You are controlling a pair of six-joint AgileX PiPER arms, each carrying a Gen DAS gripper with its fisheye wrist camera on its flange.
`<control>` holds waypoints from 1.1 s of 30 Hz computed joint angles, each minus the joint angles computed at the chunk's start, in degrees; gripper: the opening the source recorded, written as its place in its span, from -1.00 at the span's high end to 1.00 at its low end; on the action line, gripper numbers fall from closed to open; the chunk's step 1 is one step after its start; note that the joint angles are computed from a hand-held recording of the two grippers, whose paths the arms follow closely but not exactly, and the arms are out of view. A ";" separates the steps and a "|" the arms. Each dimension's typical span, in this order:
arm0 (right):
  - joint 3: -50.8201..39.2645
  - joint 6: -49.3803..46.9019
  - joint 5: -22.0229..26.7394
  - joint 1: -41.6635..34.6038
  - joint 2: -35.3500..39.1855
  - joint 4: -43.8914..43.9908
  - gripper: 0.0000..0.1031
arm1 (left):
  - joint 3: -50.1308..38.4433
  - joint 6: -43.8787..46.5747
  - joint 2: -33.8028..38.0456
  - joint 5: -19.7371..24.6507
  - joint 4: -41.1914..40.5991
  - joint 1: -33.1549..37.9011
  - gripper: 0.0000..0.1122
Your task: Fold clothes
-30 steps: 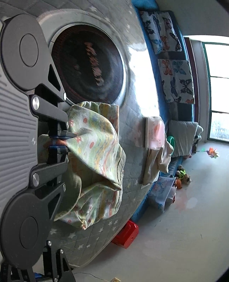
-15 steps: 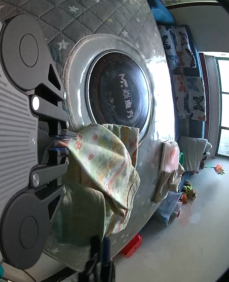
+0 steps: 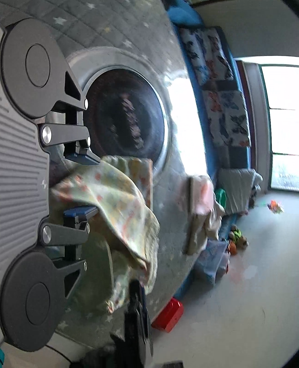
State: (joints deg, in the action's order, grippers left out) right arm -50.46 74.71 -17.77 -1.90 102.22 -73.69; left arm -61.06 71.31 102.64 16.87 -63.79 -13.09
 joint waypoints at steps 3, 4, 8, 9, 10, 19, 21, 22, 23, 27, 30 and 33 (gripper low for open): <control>-2.26 -0.44 0.78 0.80 3.06 1.05 0.33 | -2.37 2.41 1.78 0.53 -1.28 -2.00 0.26; -2.90 -0.90 1.00 1.05 3.92 1.65 0.33 | -3.55 2.01 2.65 0.60 -0.64 -2.83 0.26; -5.57 -2.59 2.21 2.24 7.01 3.74 0.34 | -9.17 -2.47 6.78 1.35 4.95 -6.18 0.28; -6.10 -2.62 2.50 2.49 7.56 3.88 0.35 | -10.83 -4.03 7.99 1.82 6.99 -7.03 0.28; -6.52 -2.72 2.87 2.77 7.97 4.08 0.42 | -12.51 -5.49 9.32 2.29 9.12 -7.88 0.28; -7.61 -18.32 5.17 4.45 10.43 20.30 0.87 | -23.76 -21.75 19.26 3.30 28.67 -11.73 0.56; -6.78 -25.01 5.18 4.68 10.01 27.52 0.91 | -24.64 -22.18 20.14 3.92 28.19 -11.00 0.82; -6.30 -28.82 5.20 4.82 9.69 31.61 0.92 | -24.96 -22.44 20.43 4.12 28.00 -10.62 0.84; -5.84 -33.07 5.21 5.04 9.39 35.94 0.92 | -24.83 -22.35 20.36 3.94 27.51 -10.25 0.89; -3.12 -48.36 3.77 5.47 7.27 51.41 0.94 | -21.75 -17.69 17.94 1.55 21.04 -8.49 0.94; -0.63 -55.10 2.13 5.41 4.95 58.33 0.94 | -19.63 -15.06 15.89 -0.11 16.95 -7.15 0.95; 2.10 -61.55 0.67 5.09 2.21 65.38 0.94 | -17.41 -14.46 14.08 -1.74 14.92 -5.56 0.96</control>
State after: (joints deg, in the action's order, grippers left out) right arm -48.35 13.16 -17.10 3.18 104.42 -8.31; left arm -78.47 56.85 116.72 15.13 -48.87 -18.66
